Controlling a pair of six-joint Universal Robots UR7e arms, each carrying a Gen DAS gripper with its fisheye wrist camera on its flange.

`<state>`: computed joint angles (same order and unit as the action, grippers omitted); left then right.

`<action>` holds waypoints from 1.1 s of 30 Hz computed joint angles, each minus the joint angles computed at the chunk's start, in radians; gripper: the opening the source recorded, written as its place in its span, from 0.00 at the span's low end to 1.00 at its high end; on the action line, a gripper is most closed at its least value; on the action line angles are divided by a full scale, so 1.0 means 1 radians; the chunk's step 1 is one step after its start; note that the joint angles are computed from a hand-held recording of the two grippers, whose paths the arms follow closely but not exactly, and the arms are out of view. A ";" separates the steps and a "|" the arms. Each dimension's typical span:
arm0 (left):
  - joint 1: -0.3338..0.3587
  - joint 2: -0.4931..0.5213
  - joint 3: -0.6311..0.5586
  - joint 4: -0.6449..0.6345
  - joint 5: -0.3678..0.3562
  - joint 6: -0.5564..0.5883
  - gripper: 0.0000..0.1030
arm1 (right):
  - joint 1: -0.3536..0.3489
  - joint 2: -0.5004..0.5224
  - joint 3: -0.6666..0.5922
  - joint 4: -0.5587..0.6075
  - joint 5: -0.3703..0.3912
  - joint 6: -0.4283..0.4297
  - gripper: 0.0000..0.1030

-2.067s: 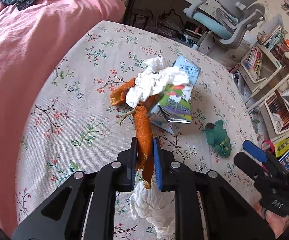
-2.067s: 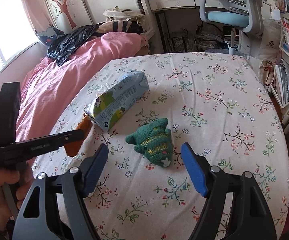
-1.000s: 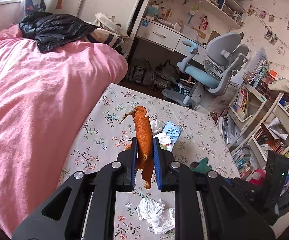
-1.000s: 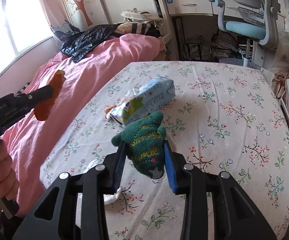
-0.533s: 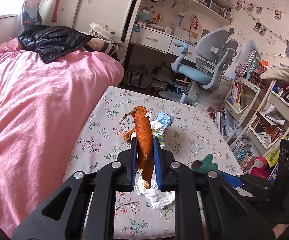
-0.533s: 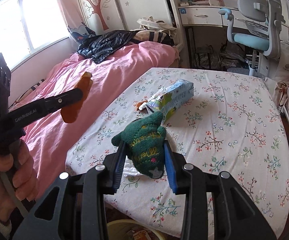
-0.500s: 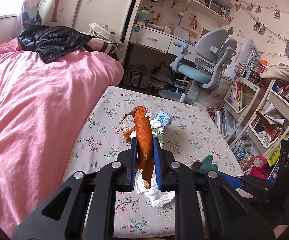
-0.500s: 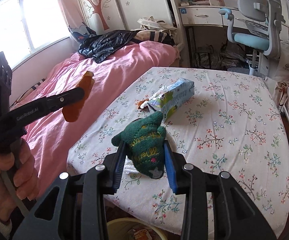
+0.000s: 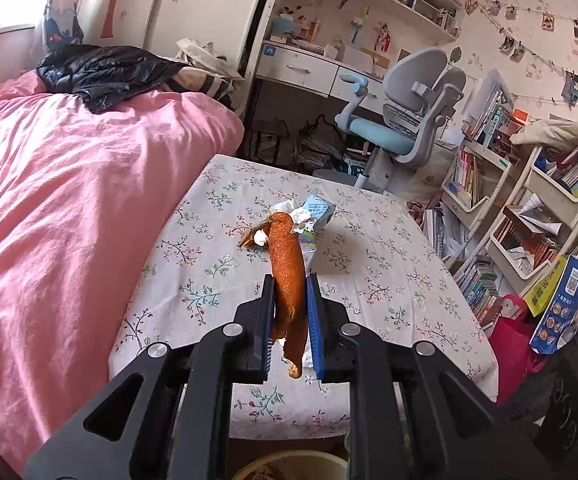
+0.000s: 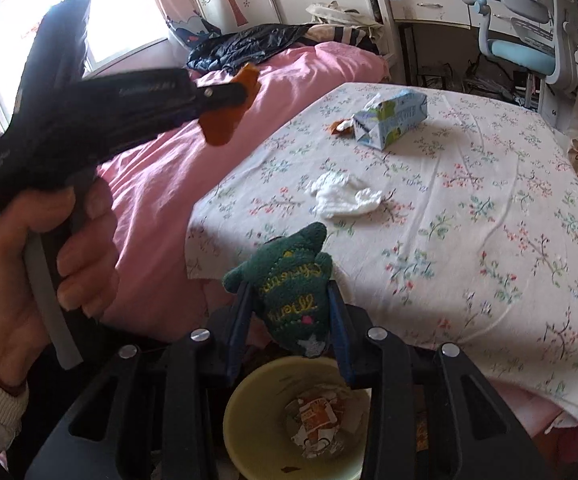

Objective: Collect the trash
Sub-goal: 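Lower the green plush toy into the wastebasket and open the right tool, then lower the orange peel into the wastebasket and open the left tool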

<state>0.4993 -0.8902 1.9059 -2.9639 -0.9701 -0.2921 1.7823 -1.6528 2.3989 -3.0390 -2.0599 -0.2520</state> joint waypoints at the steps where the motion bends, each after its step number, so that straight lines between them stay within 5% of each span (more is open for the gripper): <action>1: -0.003 -0.004 0.007 0.002 -0.001 -0.004 0.14 | 0.007 0.003 0.010 0.007 -0.005 0.007 0.36; 22: -0.056 -0.092 0.148 0.037 -0.007 -0.104 0.14 | 0.047 0.016 0.094 0.194 -0.081 0.109 0.43; 33: -0.075 -0.127 0.206 0.101 -0.037 -0.186 0.14 | 0.032 -0.046 0.149 0.007 -0.097 0.135 0.46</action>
